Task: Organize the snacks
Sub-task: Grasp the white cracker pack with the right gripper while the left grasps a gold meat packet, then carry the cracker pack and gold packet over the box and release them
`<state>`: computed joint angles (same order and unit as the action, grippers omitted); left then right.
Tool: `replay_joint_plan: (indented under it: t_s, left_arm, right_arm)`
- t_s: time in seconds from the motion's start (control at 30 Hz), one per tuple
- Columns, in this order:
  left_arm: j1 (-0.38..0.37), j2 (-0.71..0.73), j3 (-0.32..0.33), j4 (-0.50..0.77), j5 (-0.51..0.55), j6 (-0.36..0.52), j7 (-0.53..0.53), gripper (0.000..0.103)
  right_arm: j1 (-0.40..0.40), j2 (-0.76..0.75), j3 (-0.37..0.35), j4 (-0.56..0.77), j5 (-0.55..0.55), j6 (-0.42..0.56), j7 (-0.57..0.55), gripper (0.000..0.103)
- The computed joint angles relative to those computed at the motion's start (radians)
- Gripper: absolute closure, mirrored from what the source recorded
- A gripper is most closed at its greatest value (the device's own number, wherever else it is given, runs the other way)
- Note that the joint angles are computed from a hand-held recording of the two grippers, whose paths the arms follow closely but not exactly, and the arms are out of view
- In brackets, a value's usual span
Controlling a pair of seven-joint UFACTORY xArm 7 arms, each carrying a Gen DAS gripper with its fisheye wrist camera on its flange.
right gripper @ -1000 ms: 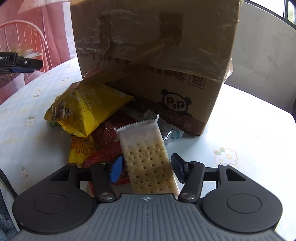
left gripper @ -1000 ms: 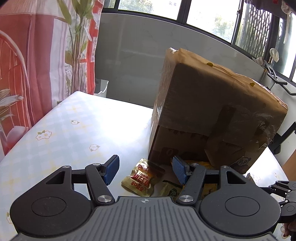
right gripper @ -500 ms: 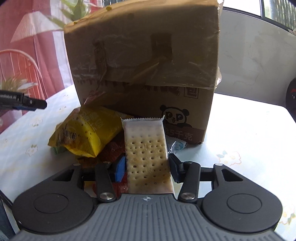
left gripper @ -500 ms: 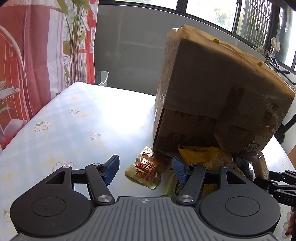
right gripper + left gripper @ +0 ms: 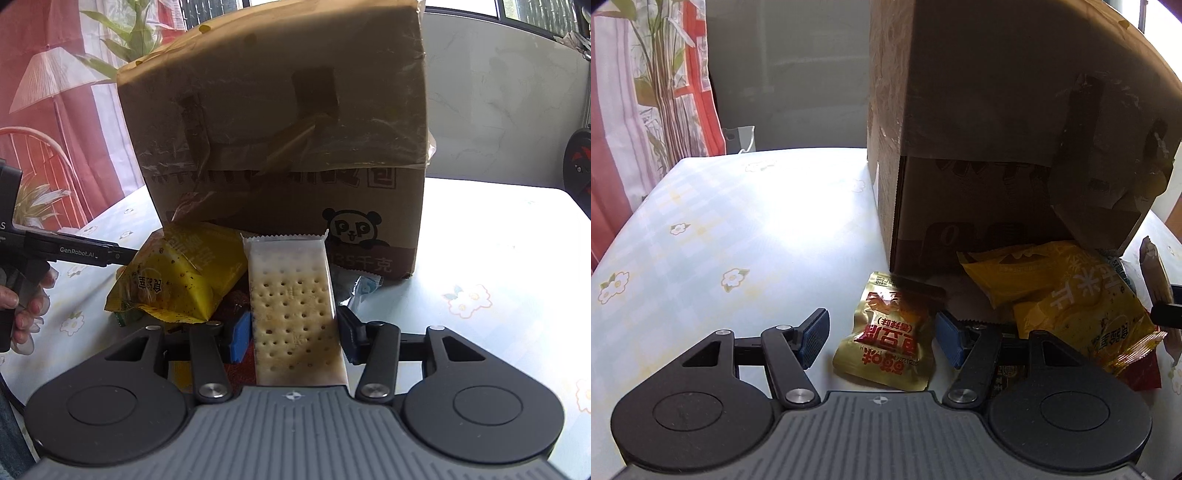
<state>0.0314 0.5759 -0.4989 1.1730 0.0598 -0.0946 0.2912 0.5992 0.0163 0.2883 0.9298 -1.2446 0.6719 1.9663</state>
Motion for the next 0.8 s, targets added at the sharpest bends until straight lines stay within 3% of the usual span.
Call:
replay_joint_plan:
  t_s: [0.1, 0.43, 0.5, 0.53, 0.67, 0.8]
  left_arm:
    - [-0.072, 0.030, 0.070, 0.054, 0.013, 0.025, 0.017, 0.037]
    - [-0.099, 0.042, 0.096, 0.035, 0.018, -0.054, -0.015, 0.035]
    - [-0.141, 0.027, 0.141, 0.023, 0.010, -0.069, -0.048, 0.042]
    - [-0.145, 0.017, 0.150, 0.011, -0.002, -0.084, -0.063, 0.052]
    - [0.039, 0.036, -0.018, -0.011, 0.047, -0.071, -0.127, 0.064]
    - [0.063, 0.007, -0.023, -0.057, 0.083, -0.090, -0.150, 0.065]
  right_arm:
    - [0.000, -0.013, 0.002, -0.014, 0.009, 0.003, 0.018, 0.053]
    - [-0.011, -0.013, 0.004, -0.017, 0.009, -0.005, 0.023, 0.053]
    - [-0.011, -0.013, 0.004, -0.017, 0.008, -0.007, 0.024, 0.053]
    - [-0.010, -0.012, 0.005, -0.016, 0.007, -0.005, 0.027, 0.053]
    - [-0.007, -0.017, 0.007, -0.018, 0.006, 0.001, 0.038, 0.053]
    - [-0.006, -0.021, 0.010, -0.017, 0.007, 0.007, 0.039, 0.053]
